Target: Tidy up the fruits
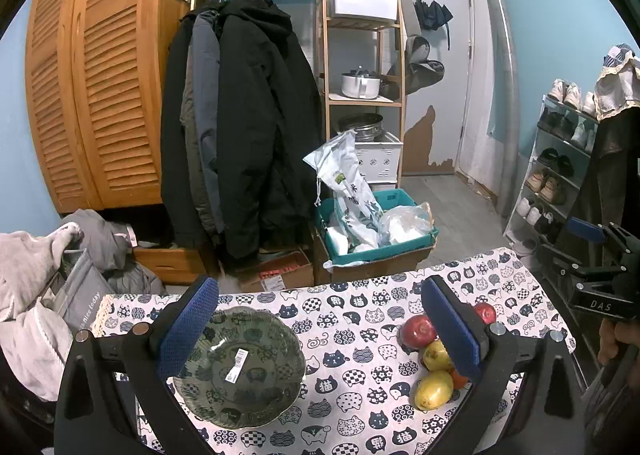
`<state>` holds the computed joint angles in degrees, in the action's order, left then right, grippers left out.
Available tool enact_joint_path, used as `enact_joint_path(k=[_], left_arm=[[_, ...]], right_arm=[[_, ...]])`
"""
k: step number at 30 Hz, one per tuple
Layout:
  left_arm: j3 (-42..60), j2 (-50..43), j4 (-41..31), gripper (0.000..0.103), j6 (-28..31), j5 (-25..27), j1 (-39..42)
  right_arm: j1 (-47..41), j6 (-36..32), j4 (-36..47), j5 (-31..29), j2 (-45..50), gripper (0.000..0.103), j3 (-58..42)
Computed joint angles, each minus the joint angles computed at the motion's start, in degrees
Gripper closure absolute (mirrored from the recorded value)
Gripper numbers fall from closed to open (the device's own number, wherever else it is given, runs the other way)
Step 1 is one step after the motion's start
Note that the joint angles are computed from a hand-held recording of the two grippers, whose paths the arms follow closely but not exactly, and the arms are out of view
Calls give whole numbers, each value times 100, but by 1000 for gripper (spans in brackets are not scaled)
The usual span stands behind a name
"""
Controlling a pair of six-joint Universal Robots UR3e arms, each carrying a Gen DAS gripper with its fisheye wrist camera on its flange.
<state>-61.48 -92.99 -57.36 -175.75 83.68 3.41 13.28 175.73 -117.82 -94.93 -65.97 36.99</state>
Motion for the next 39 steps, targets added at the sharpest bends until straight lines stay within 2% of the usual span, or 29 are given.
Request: enact_joint_path(k=[39], left_arm=[[-94, 22, -42, 1, -41, 23, -36]], right_arm=[[-52, -36, -27, 34, -71, 16, 117]])
